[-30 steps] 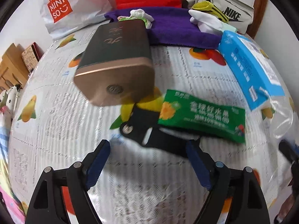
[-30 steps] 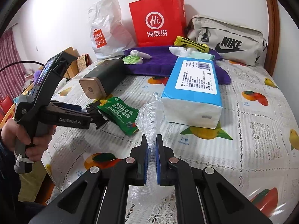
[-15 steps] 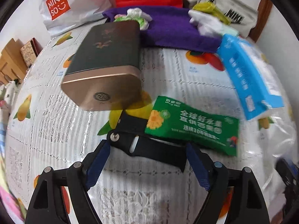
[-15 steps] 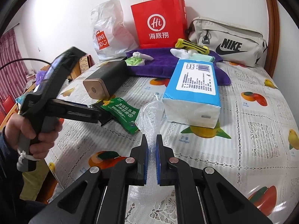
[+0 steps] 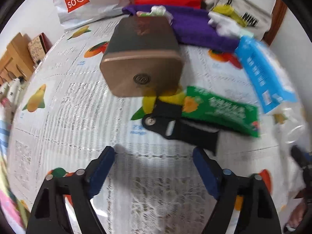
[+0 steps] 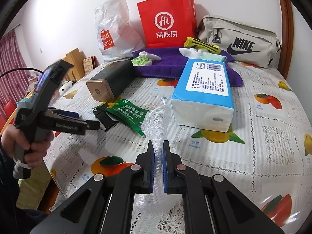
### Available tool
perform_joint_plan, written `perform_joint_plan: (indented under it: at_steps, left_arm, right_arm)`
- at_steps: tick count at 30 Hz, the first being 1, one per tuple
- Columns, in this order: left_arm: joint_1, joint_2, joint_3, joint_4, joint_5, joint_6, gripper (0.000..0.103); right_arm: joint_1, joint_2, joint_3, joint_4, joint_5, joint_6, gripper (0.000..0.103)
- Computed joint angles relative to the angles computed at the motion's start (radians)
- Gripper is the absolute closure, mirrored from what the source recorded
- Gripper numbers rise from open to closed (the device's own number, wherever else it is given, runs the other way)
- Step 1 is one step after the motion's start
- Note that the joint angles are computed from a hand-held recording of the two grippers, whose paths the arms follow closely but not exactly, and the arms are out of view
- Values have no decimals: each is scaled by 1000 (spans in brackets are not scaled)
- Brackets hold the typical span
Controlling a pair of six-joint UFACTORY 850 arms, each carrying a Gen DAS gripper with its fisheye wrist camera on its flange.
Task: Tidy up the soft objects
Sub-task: 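Reach and grasp the black strap with the left gripper while the right gripper holds the mesh bag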
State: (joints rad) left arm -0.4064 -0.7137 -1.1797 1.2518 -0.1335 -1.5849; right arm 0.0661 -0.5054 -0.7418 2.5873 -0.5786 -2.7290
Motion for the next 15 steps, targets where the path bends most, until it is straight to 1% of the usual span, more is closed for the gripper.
perform_joint_plan:
  at_steps: [1,2,3,5,7,8,9,10,11,12,15]
  left_arm:
    - [-3,3,2,62,5,-66,23]
    - [-10,2,-2,83,5,-89,23]
    - [-16,-2,-8,68,9,-71,23]
    - [-34,-20,-37,-20,-3,20,22]
    - [-55,-43,-72,14,-44,-23,21]
    - [-59,-53,-86,4,-62,-13,21]
    - [-66,-68,-108,-49,-88,38,21]
    - [-72,-87,-131,-96,-115,93,18]
    - [-78,-93,-138,-101,-133,106,15]
    - [-71,-95,-137,-65,-129,80,15]
    - [-55,-62,-76,51,-92,-20,13]
  right_arm:
    - [1,1,0,-2,-1,2,96]
    - [2,2,1,-3,1,1,96]
    - [3,4,1,-3,3,0,96]
    - [5,10,5,5,1,-10,96]
    - [4,14,7,8,-2,-11,96]
    - [2,13,6,5,1,-6,96]
    - [1,14,6,5,3,-5,96]
    - [0,13,5,6,6,-6,96]
    - [0,12,4,6,11,-6,96]
    - [-1,11,2,3,15,-5,96]
    - [-3,10,3,-2,17,-2,96]
